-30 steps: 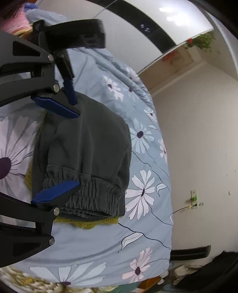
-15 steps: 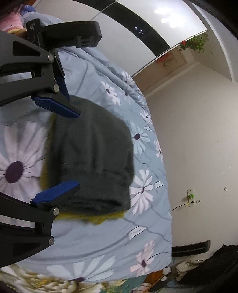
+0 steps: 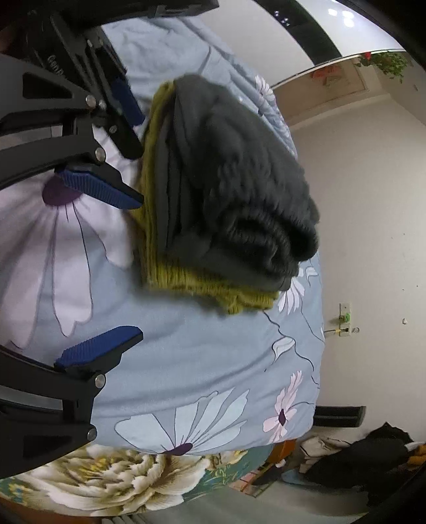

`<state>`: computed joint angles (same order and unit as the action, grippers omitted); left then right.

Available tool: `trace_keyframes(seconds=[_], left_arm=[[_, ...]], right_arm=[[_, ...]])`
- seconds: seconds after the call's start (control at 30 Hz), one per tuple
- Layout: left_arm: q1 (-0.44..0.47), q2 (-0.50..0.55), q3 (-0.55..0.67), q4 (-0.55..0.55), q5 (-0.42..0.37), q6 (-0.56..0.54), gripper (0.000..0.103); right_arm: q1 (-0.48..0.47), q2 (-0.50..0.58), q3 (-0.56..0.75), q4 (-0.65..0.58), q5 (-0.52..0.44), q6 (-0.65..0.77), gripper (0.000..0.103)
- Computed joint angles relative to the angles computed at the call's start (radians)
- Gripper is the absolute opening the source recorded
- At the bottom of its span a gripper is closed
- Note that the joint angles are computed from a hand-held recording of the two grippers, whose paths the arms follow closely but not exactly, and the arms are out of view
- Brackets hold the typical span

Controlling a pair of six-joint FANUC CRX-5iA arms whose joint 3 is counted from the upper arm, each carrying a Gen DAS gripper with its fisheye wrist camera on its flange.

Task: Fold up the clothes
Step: 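Open both grippers and withdraw from the stacked clothes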

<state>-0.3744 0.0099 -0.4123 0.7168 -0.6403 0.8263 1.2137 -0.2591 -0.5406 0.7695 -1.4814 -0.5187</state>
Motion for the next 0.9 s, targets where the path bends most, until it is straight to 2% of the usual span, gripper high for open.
trace_keyframes(seconds=[0.1,0.27,0.53,0.9], left_arm=[[0.004,0.044,0.026,-0.033,0.011,0.076,0.061],[-0.014,0.052,0.025,-0.065,0.061,0.082,0.062],[-0.014,0.070,0.027,-0.063,0.071,0.073,0.065],[0.000,0.081,0.017,-0.002,0.067,0.020,0.065]], right_arm=[[-0.034,0.019,-0.005,-0.018,0.043,0.055,0.080],[-0.074,0.039,0.000,-0.048,0.094,0.127,0.080],[-0.060,0.030,-0.036,-0.034,0.106,0.077,0.081],[-0.044,0.022,-0.052,-0.026,0.100,0.052,0.082]])
